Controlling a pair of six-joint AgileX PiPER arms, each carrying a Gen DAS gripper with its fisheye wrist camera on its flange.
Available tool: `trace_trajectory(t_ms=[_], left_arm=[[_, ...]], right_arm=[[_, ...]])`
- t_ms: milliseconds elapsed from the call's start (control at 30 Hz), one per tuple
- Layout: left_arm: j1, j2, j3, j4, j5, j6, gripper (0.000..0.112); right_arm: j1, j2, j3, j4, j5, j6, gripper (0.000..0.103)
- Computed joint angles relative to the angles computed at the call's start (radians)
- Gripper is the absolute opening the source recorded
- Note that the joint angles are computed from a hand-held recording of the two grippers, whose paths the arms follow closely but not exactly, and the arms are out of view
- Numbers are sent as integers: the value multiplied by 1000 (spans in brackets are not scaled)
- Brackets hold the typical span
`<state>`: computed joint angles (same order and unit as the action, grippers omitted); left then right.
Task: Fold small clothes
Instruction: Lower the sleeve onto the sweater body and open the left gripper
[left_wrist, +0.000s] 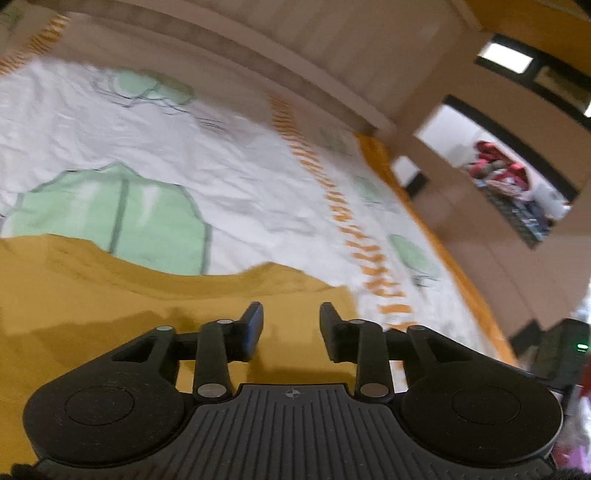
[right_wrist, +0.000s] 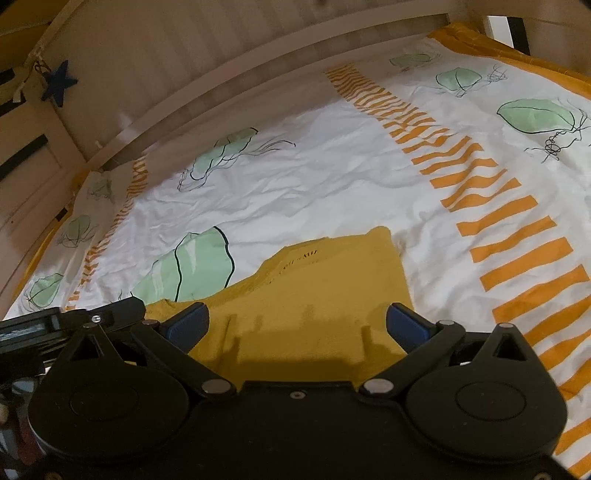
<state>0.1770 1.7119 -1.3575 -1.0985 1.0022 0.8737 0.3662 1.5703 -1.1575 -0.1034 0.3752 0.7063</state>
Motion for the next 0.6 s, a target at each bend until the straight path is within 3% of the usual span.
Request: trace_trajectory(t_ms=[133, 267, 467, 600], left_arm=[[6, -22, 16, -10, -4, 25, 33], [-2, -65, 44, 64, -109, -64, 34], [-38, -152, 76, 502, -266, -312, 34], [11, -167, 86, 638, -215, -403, 34]], right_arm=[[-5, 2, 1, 4, -1, -3, 103], [-3, 4, -3, 30, -3, -37, 103], [38, 15, -24, -85, 6, 3, 102], [62, 24, -35, -103, 10, -29, 102]])
